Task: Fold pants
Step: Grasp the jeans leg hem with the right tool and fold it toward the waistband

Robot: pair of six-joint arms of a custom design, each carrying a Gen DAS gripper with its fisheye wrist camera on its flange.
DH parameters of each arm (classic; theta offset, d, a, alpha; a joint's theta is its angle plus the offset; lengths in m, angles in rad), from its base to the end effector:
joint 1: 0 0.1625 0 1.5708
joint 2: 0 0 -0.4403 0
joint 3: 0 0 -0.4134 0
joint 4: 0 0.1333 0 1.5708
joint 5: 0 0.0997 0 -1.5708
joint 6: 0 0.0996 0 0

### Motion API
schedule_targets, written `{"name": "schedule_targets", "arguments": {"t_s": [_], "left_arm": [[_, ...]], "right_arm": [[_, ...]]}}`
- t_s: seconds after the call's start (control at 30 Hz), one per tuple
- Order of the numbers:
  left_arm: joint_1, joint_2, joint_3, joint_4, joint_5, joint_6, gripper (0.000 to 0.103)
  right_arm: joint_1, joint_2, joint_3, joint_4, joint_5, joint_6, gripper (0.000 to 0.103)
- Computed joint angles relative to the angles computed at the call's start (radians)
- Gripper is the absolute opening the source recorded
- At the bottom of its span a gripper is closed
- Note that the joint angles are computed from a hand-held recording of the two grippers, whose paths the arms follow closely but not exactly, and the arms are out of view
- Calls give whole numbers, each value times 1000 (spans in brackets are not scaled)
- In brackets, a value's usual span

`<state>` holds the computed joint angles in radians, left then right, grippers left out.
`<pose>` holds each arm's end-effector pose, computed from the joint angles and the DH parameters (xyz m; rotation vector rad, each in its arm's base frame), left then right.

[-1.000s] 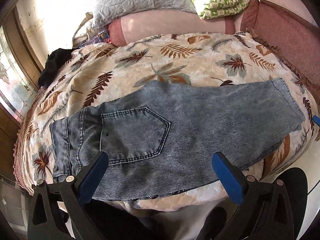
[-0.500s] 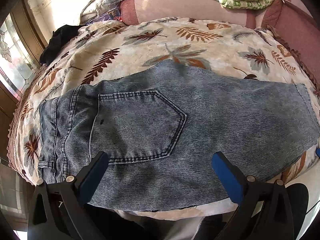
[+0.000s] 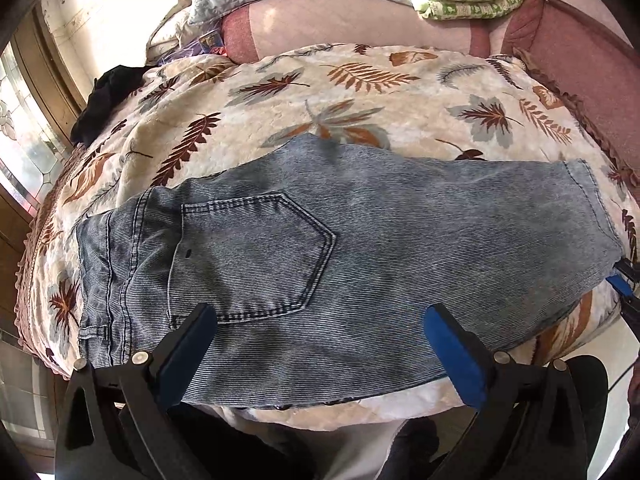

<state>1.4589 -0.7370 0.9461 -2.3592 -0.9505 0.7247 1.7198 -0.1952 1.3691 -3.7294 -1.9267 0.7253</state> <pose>0.0942 -0.8742 0.3594 0.7500 2.2401 -0.4409 0.2051 -0.7020 -0.1019 0.9915 2.4516 -1.4796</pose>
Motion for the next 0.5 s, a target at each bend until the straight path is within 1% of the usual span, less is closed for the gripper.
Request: {"name": "schedule_targets", "arguments": {"t_s": [0.07,0.1,0.2,0.27,0.3,0.33,0.4,0.43,0.47,0.5], "left_arm": [[-1,0,0,5,2,0,103],[-1,0,1,4,5,2,103],[0,7,-9,6,17,-3,103],[3,11,-18,9,13,-12,103],[5,15,-24,13,14,-15,103],[6,20,-30,17,19,-17,103],[9,31,-39,15,30,-14,103],[12,37,-46,14,34,-9,103],[14,41,-51,14,43,-9,103],[16,44,-59,20,45,-12,103]], "right_arm": [[0,3,-10,-8,-8,-13,24],[3,2,-11,-10,-23,-20,14],[19,-9,4,-57,-99,-55,12],[34,-24,26,-112,-175,-90,12],[32,-35,42,-128,-171,-102,12],[27,-45,53,-120,-157,-102,12],[27,-45,41,-63,-181,-107,12],[27,-41,32,-53,-187,-125,12],[23,-38,34,-77,-168,-140,15],[19,-42,46,-97,-161,-129,16]]}}
